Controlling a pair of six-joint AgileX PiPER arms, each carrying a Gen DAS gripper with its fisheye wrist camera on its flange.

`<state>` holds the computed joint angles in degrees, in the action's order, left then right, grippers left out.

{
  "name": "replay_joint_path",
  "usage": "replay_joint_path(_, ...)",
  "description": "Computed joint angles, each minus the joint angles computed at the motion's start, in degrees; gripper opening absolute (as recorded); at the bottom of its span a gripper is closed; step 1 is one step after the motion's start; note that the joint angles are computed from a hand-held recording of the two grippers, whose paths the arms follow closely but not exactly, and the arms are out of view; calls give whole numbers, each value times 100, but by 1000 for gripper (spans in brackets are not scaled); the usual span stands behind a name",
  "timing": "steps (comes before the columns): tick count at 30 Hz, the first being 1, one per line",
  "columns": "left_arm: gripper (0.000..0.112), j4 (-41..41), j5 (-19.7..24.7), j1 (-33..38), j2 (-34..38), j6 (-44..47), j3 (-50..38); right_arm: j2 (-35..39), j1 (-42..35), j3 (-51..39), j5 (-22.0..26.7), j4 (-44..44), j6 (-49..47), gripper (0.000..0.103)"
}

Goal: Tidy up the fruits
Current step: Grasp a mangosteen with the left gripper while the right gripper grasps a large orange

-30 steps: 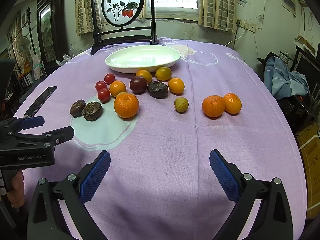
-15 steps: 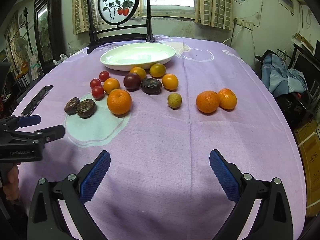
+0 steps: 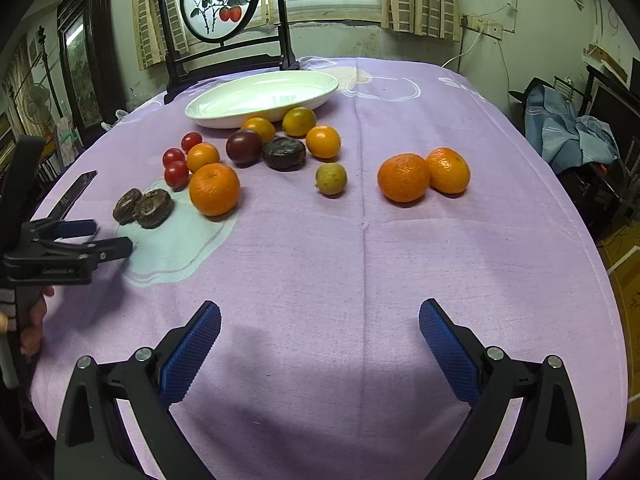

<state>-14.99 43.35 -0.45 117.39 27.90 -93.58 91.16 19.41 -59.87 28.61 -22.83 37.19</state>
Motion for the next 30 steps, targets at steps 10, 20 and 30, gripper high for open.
replay_joint_path(10, 41, -204, 553, -73, 766, 454, -1344, 21, -255, -113, 335, -10, -59, 100)
replay_joint_path(20, 41, -1124, 566, 302, 48, 853, -350, 528, -88, -841, 436, 1009, -1200, 100)
replay_joint_path(30, 41, -1492, 538, 391, -339, 1112, 438, 2386, 498, -3393, 1548, 886, -1908, 87)
